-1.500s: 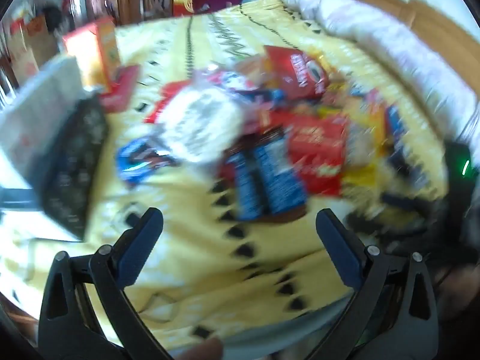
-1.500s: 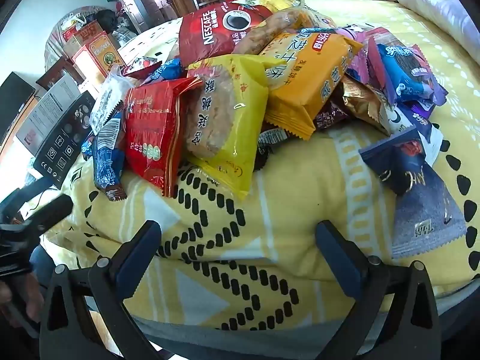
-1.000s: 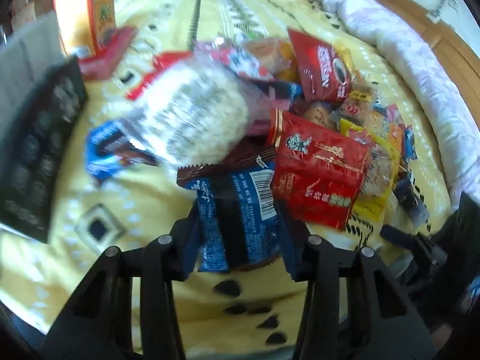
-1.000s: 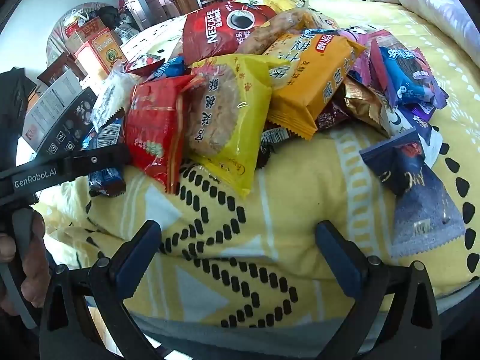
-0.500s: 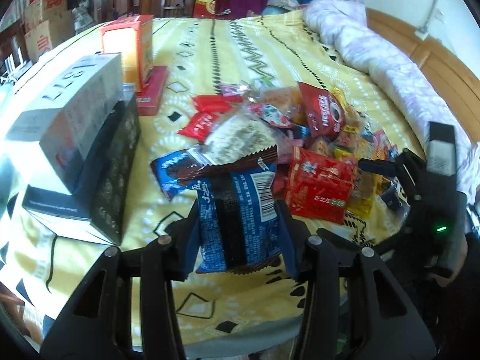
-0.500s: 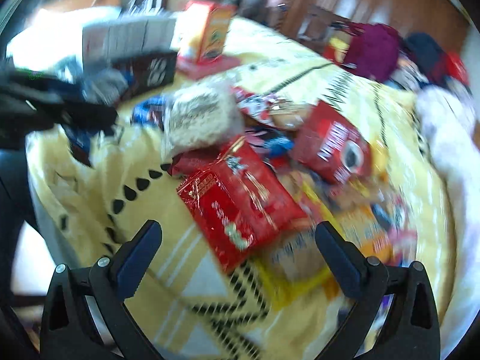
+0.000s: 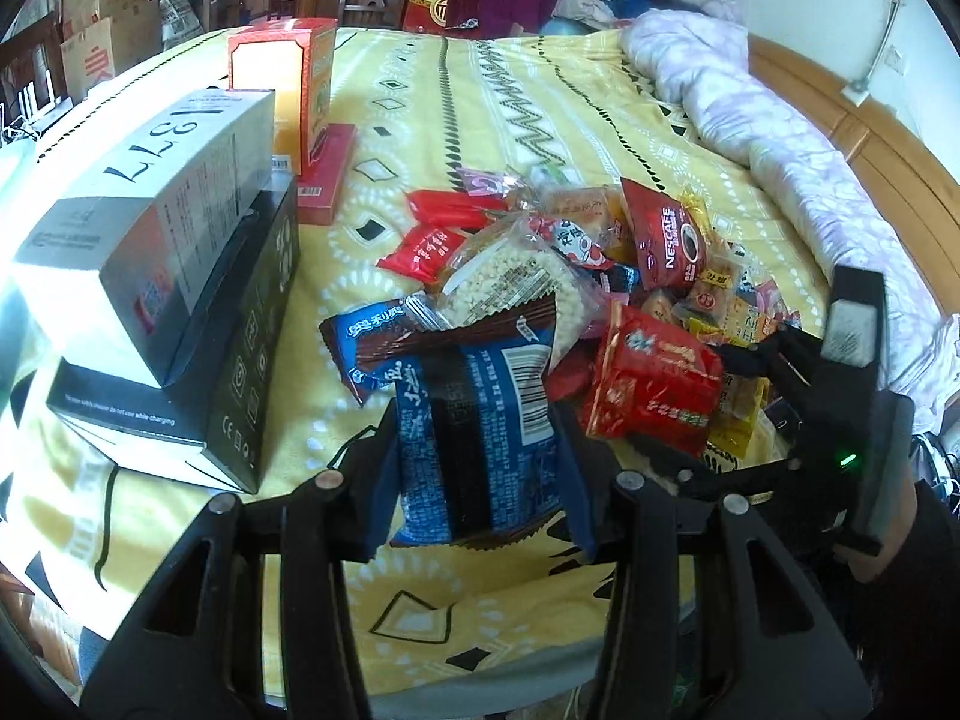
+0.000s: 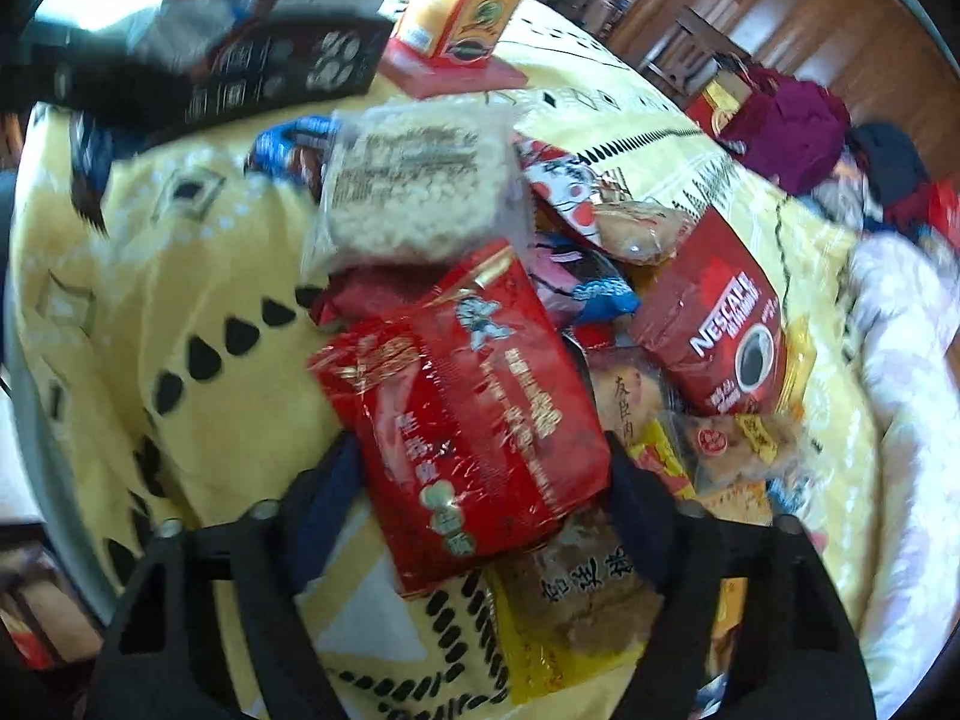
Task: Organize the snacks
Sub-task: 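Carry both packets over the glass bowl with both tools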
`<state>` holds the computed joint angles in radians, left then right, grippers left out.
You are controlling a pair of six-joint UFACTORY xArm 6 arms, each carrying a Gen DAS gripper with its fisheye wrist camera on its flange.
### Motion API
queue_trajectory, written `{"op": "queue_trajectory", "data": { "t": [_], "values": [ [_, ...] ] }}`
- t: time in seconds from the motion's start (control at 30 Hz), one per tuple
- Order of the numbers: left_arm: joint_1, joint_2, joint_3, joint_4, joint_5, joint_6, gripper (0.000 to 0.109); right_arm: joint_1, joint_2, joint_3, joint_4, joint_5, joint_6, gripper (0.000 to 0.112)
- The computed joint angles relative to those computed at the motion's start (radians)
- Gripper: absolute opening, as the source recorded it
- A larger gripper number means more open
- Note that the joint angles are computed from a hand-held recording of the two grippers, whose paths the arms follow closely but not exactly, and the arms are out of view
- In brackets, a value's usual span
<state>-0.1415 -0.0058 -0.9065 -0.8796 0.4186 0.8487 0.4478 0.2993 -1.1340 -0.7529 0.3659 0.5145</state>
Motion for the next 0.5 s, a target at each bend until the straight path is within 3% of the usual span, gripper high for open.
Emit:
{"op": "queue_trajectory", "data": {
  "t": [0.1, 0.23, 0.5],
  "values": [
    [0.003, -0.012, 0.007, -0.007, -0.008, 0.009, 0.047, -0.023, -0.050, 0.047, 0.049, -0.067, 0.038, 0.075],
    [0.007, -0.032, 0.005, -0.026, -0.023, 0.036, 0.047, -0.054, -0.124, 0.101, 0.003, -0.129, 0.185, 0.075],
    [0.064, -0.055, -0.065, -0.039, -0.064, 0.070, 0.047, -0.049, -0.188, 0.038, 0.018, -0.146, 0.260, 0.075]
  ]
}}
